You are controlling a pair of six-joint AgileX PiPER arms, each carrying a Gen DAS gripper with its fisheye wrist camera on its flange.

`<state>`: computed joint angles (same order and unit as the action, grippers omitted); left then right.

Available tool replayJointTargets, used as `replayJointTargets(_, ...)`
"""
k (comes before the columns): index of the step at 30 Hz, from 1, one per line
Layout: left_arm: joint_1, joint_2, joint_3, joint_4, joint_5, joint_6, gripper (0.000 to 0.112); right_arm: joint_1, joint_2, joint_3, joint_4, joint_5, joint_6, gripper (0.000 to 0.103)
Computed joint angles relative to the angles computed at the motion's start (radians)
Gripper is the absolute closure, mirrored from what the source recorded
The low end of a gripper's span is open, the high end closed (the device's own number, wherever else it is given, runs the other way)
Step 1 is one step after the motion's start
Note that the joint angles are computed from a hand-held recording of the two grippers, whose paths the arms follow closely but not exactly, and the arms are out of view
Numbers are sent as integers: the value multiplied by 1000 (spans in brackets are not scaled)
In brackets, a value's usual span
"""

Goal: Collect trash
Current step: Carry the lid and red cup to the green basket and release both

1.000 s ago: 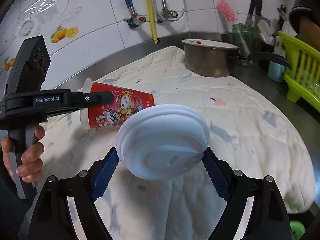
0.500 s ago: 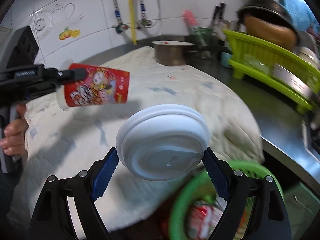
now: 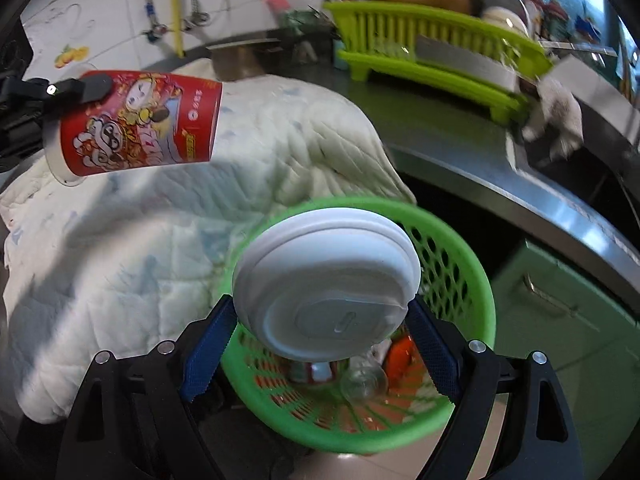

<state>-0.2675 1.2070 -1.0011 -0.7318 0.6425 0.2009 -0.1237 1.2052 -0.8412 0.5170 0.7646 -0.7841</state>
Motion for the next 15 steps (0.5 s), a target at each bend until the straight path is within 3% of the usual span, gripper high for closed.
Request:
replayJointTargets(6, -123, 76, -12, 57, -72, -87, 108, -82, 27, 38, 16, -3, -53, 21)
replayJointTargets(15, -174, 148, -48, 63, -95, -118, 108, -154, 39, 58, 39, 13, -113, 20)
